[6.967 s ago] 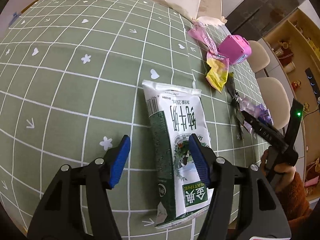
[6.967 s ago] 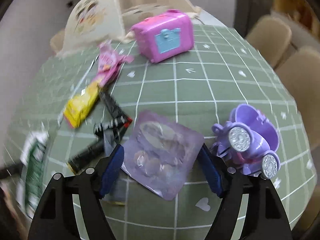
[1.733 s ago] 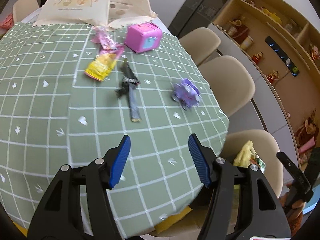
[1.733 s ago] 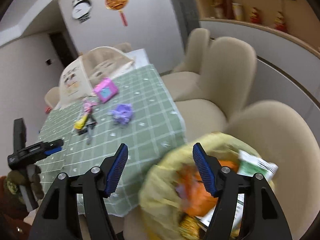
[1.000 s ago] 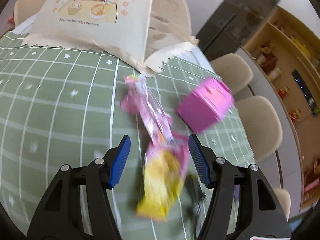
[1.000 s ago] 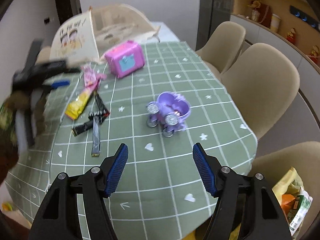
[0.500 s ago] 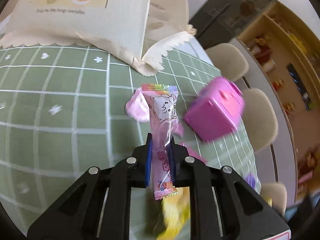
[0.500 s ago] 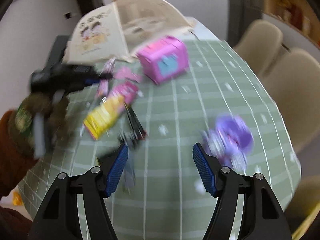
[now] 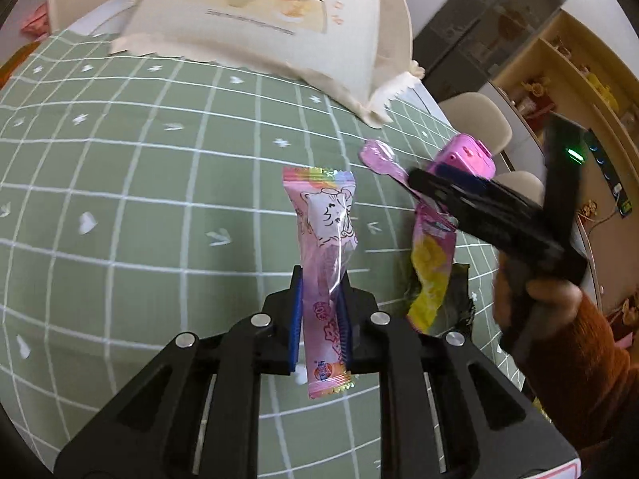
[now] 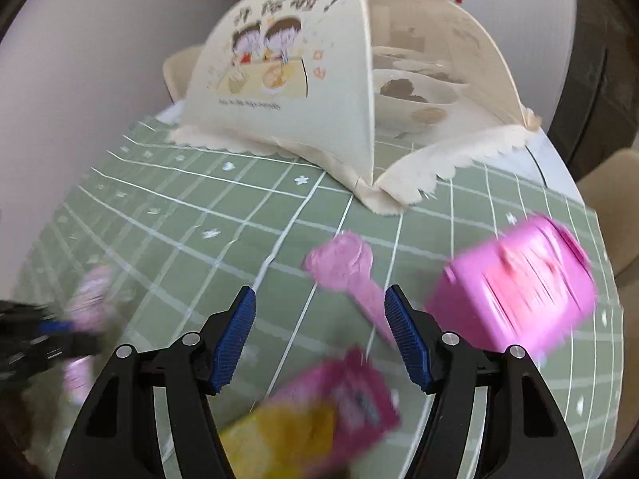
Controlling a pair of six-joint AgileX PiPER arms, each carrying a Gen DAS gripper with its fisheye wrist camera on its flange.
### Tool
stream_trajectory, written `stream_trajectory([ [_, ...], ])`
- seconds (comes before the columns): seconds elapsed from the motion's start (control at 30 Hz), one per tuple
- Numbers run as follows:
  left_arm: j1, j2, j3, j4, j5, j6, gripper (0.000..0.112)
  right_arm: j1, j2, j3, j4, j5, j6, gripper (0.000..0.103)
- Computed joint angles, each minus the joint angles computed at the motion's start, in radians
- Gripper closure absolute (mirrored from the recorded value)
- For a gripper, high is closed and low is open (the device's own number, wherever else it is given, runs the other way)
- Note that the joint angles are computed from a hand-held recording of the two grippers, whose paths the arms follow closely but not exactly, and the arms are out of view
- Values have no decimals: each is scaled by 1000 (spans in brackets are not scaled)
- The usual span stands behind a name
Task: Collect trash
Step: 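Grasp the pink candy wrapper with the left tool while the right tool grasps the pink lollipop, then lift and carry the candy wrapper and lollipop with both tools over the trash bag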
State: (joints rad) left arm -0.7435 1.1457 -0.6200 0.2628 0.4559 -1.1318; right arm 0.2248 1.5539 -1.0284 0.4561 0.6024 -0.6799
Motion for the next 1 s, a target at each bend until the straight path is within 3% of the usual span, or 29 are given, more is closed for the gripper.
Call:
stream_trajectory([
  [0.17,9,-51,39,-4,20,-4,98,106,108,-42,-276,-117,201,41],
  [0.23,13,-54,44,-15,17,5,98,109,128,-51,-322,-121,230,41],
  [0.33,7,-54,44,-13,17,-3,98,89,166,-105,-268,-61,203,43],
  [0.37,2,-62,50,-10,18,-6,98,80,176,-121,-242,-36,188,47],
  [0.4,-5,-61,45,-5,22,-12,98,63,187,-141,-194,1,154,61],
  [0.47,-23,-59,35,16,28,-34,98,43,184,-160,-159,65,153,63],
  [0.5,-31,-60,32,25,31,-45,98,46,163,-142,-176,54,167,67],
  [0.53,-43,-60,25,37,36,-60,97,52,135,-120,-194,49,170,88],
  [0.87,-185,-24,-19,151,56,-255,97,-65,-184,36,-83,205,54,88],
  [1.0,-257,-10,-19,195,66,-363,97,-197,-287,74,-8,318,-23,88],
])
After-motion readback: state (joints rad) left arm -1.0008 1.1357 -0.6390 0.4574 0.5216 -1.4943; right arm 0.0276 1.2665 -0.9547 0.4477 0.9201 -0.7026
